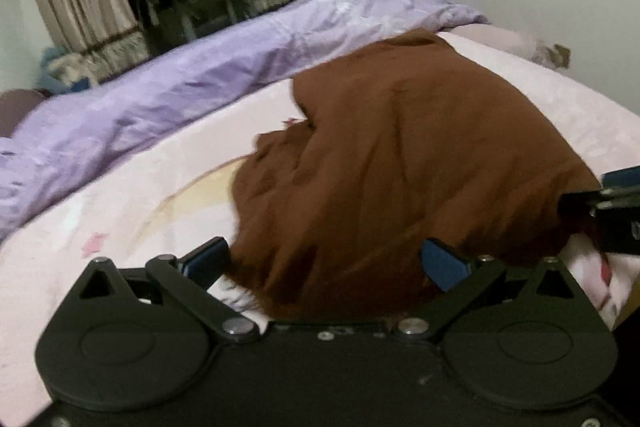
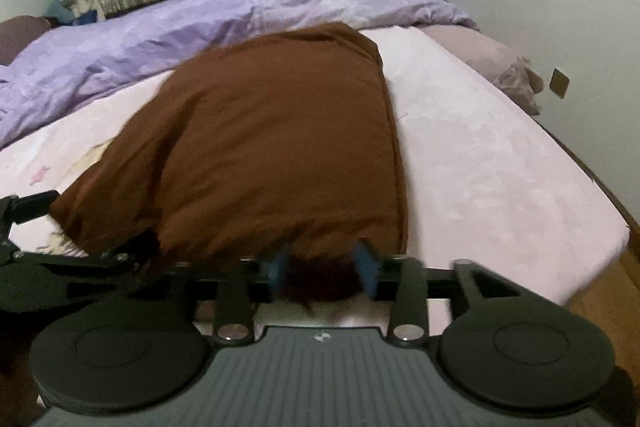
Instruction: Fold large clothes
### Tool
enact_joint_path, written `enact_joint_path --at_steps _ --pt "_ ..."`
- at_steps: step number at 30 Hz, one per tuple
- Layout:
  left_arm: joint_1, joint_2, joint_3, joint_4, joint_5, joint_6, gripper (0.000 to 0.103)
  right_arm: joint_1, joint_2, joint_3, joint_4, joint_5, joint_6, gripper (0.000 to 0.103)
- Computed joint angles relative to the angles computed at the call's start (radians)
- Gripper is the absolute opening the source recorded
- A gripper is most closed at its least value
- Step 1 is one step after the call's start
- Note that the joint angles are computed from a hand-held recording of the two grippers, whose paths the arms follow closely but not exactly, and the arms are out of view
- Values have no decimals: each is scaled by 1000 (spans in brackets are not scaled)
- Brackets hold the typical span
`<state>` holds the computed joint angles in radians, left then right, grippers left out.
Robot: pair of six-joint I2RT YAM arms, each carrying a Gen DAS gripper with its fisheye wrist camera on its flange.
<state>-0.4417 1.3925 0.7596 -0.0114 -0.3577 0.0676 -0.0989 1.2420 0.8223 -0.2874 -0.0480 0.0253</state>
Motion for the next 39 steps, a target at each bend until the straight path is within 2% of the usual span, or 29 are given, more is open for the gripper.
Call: enact_joint_path --at_steps 3,7,9,10,11,14,15,20,26,39 --pt "-14 -95 -43 -60 -42 -51 103 20 -101 -74 -15 50 15 58" --pt "-39 -212 -82 -172 -77 -163 103 8 -270 -150 -69 34 40 60" --pt "-75 -297 -101 -251 -91 -204 103 8 -370 -188 -91 43 37 71" --pt "-95 -344 -112 -291 -93 -220 103 12 -412 -206 -100 47 31 82" --pt "-119 -392 -127 -320 -112 -236 103 16 -451 -221 -110 51 28 86" --pt "-214 -507 -166 -408 -206 -288 103 -4 -524 -252 -137 4 36 87" --pt "-242 -499 -166 -419 -227 -307 103 -15 -521 -251 -139 -14 30 87" --pt "-234 -486 -167 -417 -238 -319 103 64 -505 -257 -132 80 49 87" --pt "-241 -486 -188 -428 -240 -345 103 54 -553 -290 -139 50 51 87" --pt "-303 -517 -187 -462 -254 -371 103 87 -604 -297 -165 74 60 88"
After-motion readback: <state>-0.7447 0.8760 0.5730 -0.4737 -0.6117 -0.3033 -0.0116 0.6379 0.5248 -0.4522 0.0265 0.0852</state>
